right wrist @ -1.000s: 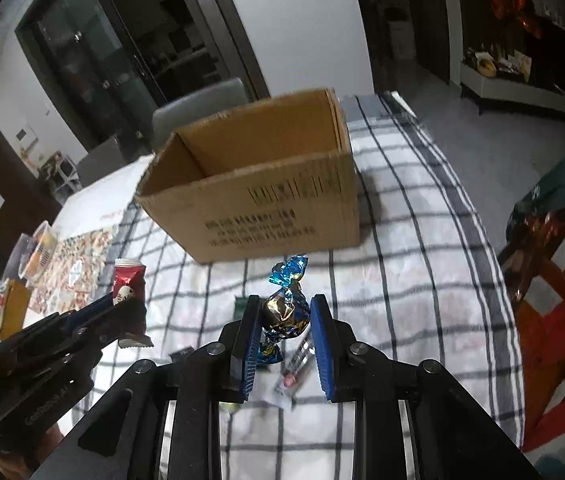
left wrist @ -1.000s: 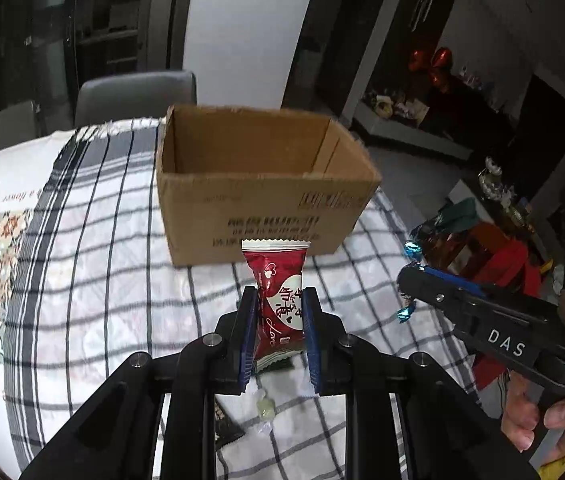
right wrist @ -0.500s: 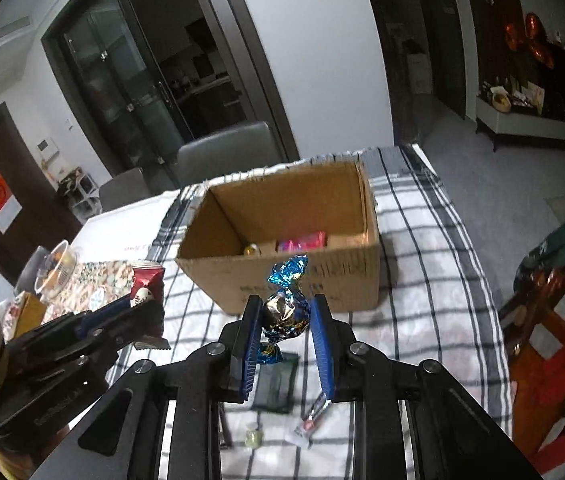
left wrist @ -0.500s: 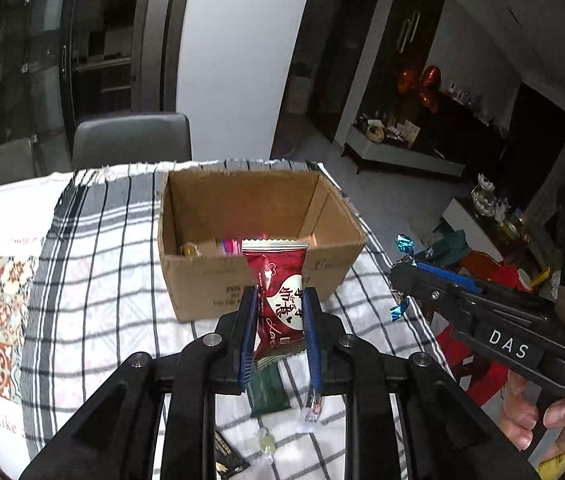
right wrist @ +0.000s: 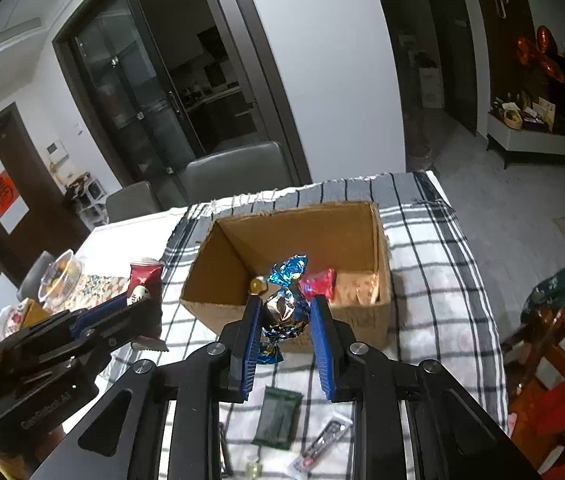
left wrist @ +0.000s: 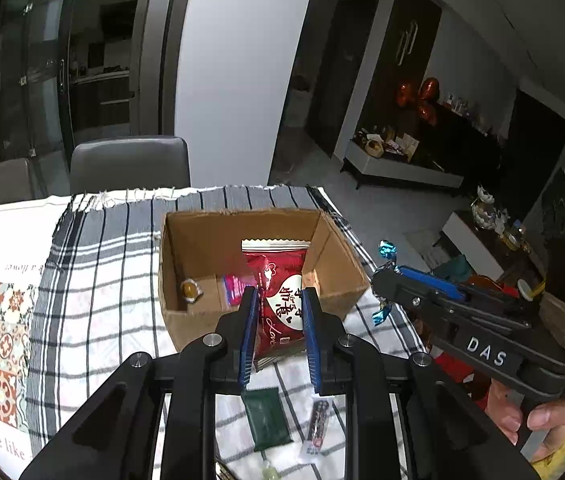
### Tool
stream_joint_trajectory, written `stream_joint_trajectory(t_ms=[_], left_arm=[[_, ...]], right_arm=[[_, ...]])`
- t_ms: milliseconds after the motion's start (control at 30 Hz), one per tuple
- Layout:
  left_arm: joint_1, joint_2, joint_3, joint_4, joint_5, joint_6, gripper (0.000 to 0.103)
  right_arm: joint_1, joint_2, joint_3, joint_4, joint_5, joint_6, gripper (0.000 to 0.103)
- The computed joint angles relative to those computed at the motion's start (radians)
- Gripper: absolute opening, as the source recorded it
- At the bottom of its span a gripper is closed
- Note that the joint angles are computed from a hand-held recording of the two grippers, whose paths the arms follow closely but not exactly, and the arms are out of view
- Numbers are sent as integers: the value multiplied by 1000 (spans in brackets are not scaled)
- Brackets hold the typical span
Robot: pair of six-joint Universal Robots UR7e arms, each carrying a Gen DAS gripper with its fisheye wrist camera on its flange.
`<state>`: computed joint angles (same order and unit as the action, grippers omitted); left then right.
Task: Organize snacks
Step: 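Carry the red packet and blue candy over the box and open both tools, then withdraw both tools from the box toward the remaining snacks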
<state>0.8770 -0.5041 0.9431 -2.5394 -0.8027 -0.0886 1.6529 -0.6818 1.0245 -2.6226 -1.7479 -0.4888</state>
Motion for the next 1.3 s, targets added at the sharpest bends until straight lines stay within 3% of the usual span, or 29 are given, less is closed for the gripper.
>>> stream_joint_trajectory(t_ms=[500,567,600,633,667,967,1300], left_arm=[[44,163,-342,191,5,13,23],[49,197,-411,226,17,0,32],[49,202,-420,229,29,-6,49],[48,204,-420,214,39,-8,59],[47,199,-407,194,45,-5,59],[14,97,-151,12,136,65,59],[-23,-34,132,-91,166,-10,59]], right_arm=[[4,165,-302,125,0,-8,27],[2,183,-336,144,2,12,29],[1,196,-360,157,-5,25,36],[1,202,-367,152,-17,28,40],[2,203,-362,132,-35,25,44],[-3,93,-119,-40,-54,-14,44],[-11,-38,149,-148,-50,-6,44]])
